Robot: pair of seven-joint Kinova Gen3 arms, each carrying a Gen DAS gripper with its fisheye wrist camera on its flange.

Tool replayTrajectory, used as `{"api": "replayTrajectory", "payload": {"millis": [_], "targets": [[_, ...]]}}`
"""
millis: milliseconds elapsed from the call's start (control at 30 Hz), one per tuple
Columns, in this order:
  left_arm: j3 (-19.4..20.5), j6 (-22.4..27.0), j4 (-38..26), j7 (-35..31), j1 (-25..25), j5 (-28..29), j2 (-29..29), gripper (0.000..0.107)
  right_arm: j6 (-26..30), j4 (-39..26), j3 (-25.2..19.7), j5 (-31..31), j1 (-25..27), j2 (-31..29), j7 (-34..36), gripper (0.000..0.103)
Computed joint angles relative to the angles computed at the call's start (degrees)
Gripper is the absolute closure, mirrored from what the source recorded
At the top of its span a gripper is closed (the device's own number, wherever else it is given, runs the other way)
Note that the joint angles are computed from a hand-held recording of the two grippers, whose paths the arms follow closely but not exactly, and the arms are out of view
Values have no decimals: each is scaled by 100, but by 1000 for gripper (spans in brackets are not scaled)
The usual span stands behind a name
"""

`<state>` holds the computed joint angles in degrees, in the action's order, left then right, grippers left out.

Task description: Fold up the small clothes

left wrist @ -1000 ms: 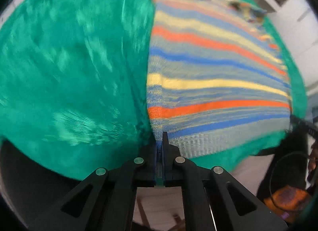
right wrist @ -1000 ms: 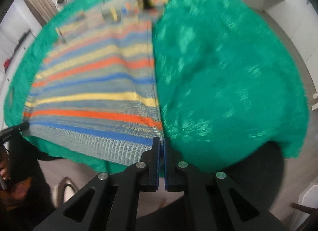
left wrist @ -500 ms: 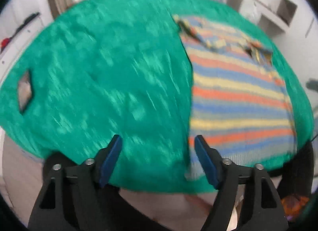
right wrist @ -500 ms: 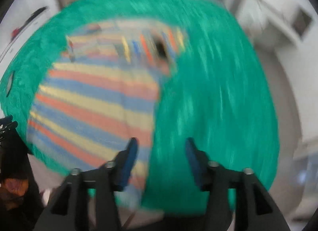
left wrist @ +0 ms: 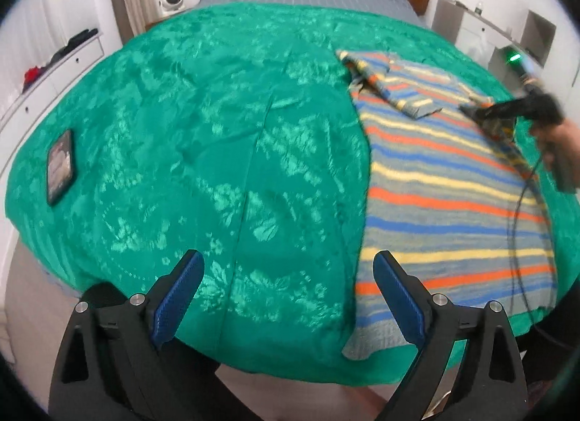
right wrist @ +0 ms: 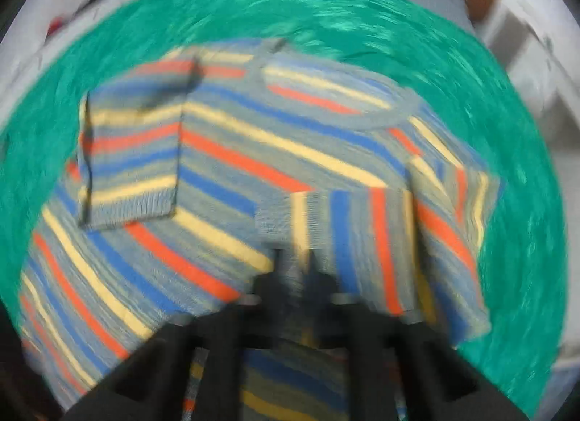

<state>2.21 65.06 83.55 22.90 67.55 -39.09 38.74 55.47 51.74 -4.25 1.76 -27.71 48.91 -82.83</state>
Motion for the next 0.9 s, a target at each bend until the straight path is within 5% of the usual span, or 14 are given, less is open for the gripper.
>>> {"api": "replayTrajectory", "payload": {"millis": [167,367,567,767,900], "targets": [[38,-388,212,20,-135,70,-97,12,-690,921,-154,-380,682,-867,-26,97],[63,-875,489,32,-351,326,-269,12,-1164,1452,250,-372,1345,-1375,-417,98],[134,-276,75,-628,-507,558,-165,12,-1440,1940,671,-85,1969,-1416,-1039,98],[113,203,-506,-1378,-539,467,-41,10,-1933,2565,392,-550,2787,-1511,-1196,99],[73,553,-1046,-2000,-583,453,146,10,-2359,2830,388,-530,2830,-1552,-1181,101]]}}
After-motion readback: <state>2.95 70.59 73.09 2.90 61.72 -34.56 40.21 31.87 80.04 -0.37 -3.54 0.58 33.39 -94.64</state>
